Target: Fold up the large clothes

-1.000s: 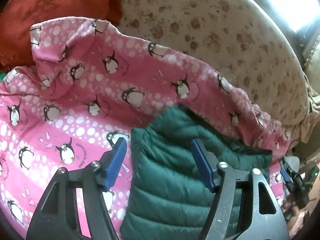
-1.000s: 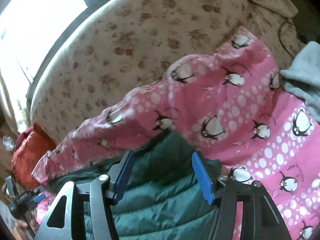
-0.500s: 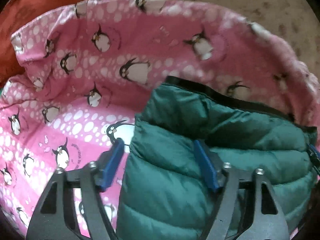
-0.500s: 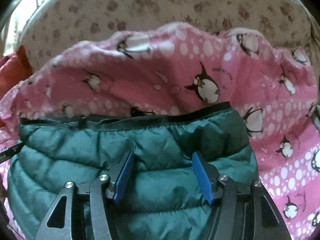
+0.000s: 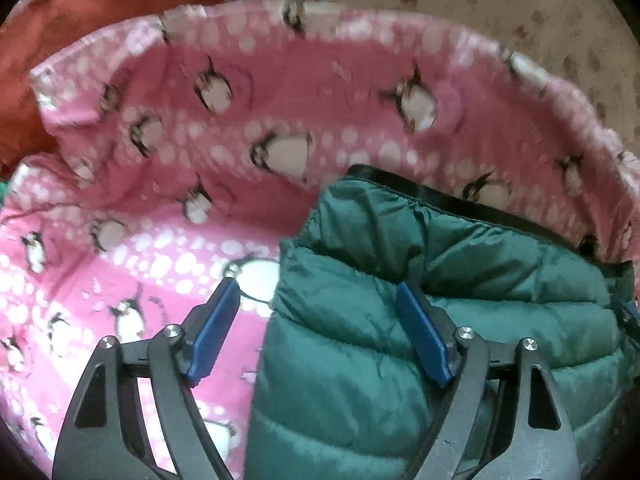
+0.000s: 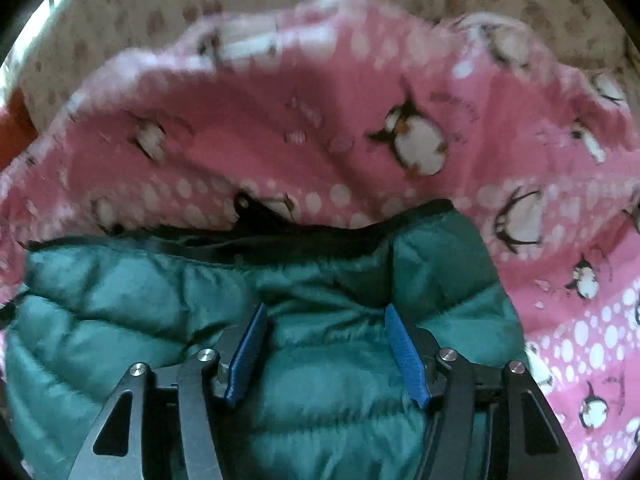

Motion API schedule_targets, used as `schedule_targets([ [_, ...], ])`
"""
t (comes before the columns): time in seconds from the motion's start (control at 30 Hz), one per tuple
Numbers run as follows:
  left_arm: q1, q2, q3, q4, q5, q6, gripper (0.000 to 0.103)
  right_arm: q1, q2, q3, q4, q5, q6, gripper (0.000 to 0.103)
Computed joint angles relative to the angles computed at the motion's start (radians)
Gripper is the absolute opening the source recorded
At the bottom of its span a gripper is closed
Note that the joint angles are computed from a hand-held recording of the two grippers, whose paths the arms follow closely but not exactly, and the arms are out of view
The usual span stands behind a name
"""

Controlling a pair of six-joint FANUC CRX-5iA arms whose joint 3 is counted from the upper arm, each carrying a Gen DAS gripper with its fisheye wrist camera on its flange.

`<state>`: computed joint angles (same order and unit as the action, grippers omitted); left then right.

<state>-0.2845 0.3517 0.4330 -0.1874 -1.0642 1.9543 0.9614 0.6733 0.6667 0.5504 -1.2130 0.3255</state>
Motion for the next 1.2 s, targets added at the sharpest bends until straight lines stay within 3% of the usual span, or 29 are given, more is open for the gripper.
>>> schedule_targets([
  [0.17,0.001,-0.077,-0.077,0.032,0.067,-0.019,0.082,0.053,-0.136,-0.190,0.074,0.099,-0.094,0.059],
  [0.37,-0.018,-0.068,-0.074,0.028,0.044,-0.025,0.082,0.110,-0.210,-0.297,0.114,0.181,-0.123,0.059],
  [0.63,-0.019,-0.037,-0.064,0.029,0.026,-0.029,0.082,0.138,-0.127,-0.222,0.093,0.127,-0.035,0.060],
  [0.9,-0.028,-0.030,-0.060,0.007,0.026,-0.021,0.082,0.135,-0.125,-0.203,0.053,0.105,-0.010,0.062],
  [1.03,-0.027,-0.030,-0.059,0.008,0.026,-0.022,0.082,0.149,-0.213,-0.312,0.087,0.163,-0.095,0.062],
  [1.2,-0.026,-0.030,-0.058,0.009,0.026,-0.023,0.082,0.181,-0.286,-0.423,0.154,0.125,-0.167,0.062],
])
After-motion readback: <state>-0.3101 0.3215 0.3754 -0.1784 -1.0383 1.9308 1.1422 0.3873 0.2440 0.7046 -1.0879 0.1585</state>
